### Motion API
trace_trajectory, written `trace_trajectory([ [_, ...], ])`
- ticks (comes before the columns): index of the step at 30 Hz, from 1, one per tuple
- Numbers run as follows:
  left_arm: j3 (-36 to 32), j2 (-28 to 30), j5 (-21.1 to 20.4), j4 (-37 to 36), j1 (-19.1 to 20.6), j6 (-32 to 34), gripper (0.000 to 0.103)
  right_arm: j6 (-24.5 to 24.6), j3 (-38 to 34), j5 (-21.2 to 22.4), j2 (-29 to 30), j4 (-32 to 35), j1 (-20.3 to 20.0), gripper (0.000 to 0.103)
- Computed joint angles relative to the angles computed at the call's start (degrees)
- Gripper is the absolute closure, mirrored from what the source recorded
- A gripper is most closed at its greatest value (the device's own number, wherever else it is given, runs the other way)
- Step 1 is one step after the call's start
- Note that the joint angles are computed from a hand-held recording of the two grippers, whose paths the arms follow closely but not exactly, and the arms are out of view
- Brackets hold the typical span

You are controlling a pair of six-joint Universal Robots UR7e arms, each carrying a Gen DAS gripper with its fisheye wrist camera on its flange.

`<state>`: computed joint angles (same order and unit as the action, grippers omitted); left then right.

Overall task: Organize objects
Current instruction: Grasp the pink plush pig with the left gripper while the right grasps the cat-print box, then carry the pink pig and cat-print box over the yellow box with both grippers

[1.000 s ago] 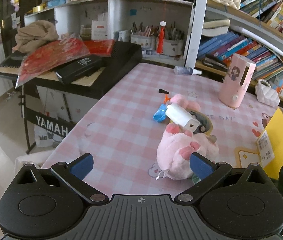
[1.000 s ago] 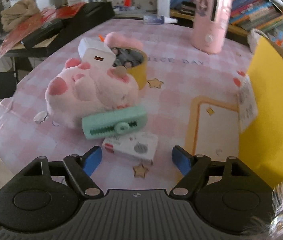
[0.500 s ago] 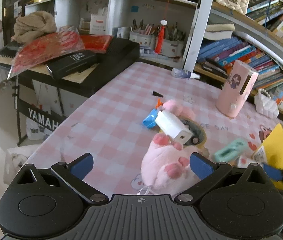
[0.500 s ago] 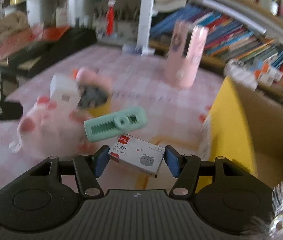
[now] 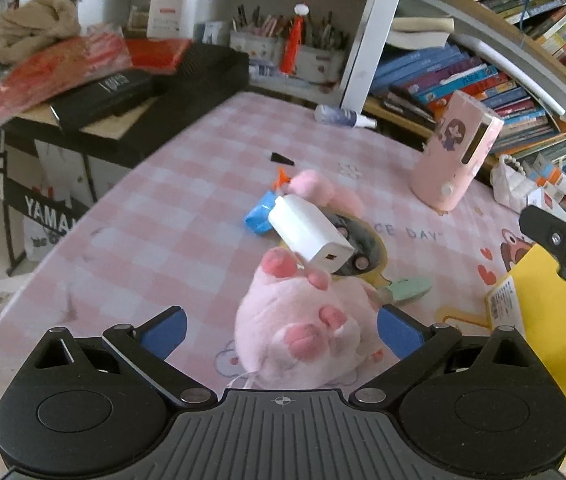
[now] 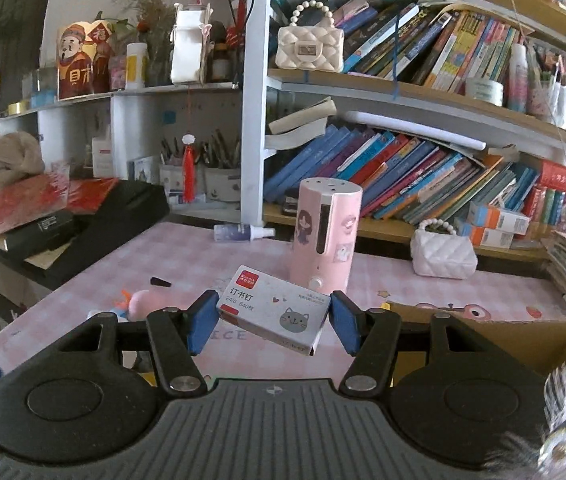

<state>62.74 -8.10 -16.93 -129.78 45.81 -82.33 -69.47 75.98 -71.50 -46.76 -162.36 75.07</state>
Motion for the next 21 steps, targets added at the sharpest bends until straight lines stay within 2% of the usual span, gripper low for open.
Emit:
trace_trajectory([
  [2,-0.7,1.0,-1.2,-5.7,0.8,4.9,0.002,-0.4,-0.4,-0.7,0.0,1.4,0.1,0.045],
  [6,-3.4,2.8,-5.4,-11.9,2.6,11.9,0.002,-1.3,-0.5,-1.9,-0.2,2.8,0.2,0.045],
  [10,-4.5,3.7,-8.7,-15.7,3.8,15.0,0.000,-2.4,-0.2,-2.4,-0.7,4.0,0.0,0.045],
  [12,-4.5,3.8,-10.5,-17.3,4.2,15.1,0.004,-3.3,0.3,-2.8,-1.2,4.5,-0.1,0.045],
  [14,-4.7,4.0,-10.8,-17.8,4.0,16.6,0.020,-4.1,1.1,-2.8,-1.8,4.5,-0.3,0.045],
  [17,-3.6,3.4,-11.9,-17.5,3.3,17.6,0.026,-4.0,2.2,-2.9,-2.8,3.4,-0.6,0.045],
  [21,-0.4,2.0,-12.3,-17.5,1.9,18.0,0.027,-3.3,4.3,-3.4,-4.2,1.6,-0.9,0.045],
])
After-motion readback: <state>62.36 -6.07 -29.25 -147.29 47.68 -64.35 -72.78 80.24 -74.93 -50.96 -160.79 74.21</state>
